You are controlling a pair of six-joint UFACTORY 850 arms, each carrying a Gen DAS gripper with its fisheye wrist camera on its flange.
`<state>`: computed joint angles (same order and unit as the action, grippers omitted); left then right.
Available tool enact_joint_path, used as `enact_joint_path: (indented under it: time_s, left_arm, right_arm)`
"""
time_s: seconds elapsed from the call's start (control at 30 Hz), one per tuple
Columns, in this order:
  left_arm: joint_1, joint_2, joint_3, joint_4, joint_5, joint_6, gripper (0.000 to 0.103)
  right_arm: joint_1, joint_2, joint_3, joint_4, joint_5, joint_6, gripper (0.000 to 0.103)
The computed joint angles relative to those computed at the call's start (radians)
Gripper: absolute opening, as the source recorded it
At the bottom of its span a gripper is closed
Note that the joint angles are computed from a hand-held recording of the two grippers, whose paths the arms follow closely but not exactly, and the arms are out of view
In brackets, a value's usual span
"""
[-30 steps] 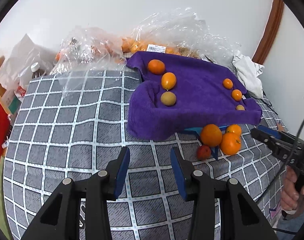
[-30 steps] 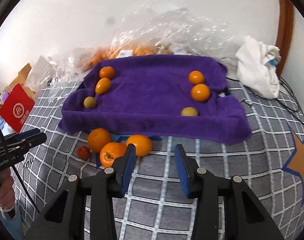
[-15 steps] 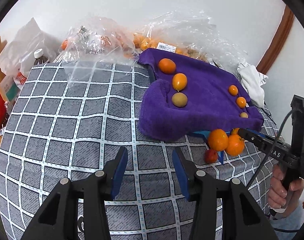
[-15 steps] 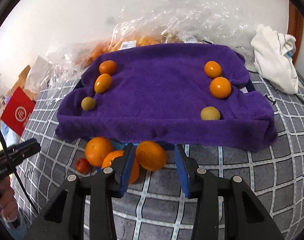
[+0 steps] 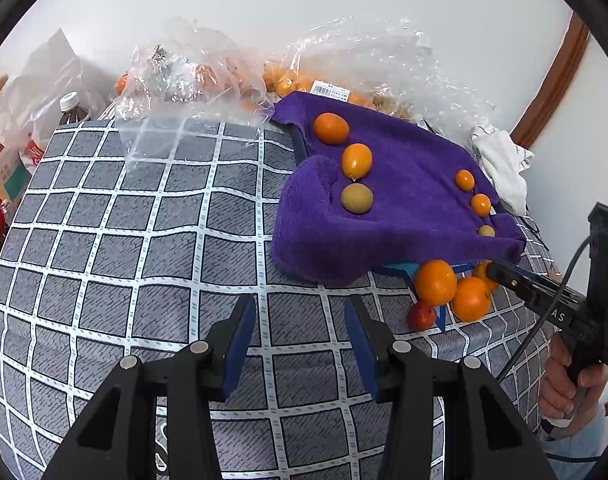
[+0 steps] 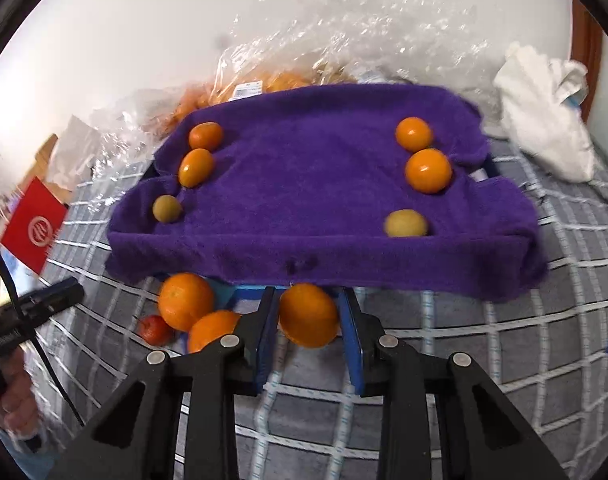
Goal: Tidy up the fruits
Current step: 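Grasp the small red fruit with the left tool while the right tool grasps an orange, then place the red fruit on the towel with the left tool while the right tool places its orange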
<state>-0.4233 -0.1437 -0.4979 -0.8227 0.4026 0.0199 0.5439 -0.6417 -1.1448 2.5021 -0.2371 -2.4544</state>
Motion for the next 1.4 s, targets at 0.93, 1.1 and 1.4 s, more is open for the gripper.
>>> enact_joint_path:
  time_s: [0.93,1.1,1.4]
  left_arm:
    - [-0.084,-0.174,-0.191,0.091,-0.084,-0.025,0.044]
    - [-0.114,-0.215,-0.231,-0.16,-0.071,0.22,0.029]
    - [-0.11,-0.125,-0.188,-0.277,-0.059,0.341,0.022]
  right_arm:
    - [-0.074,0.105,0.18,0.386,-0.088,-0.478,0.033]
    - [-0.112,0.138,0.223,0.38,-0.112,-0.472,0.033]
    - [-0.132,0.159,0.228,0.331,-0.143,-0.419,0.033]
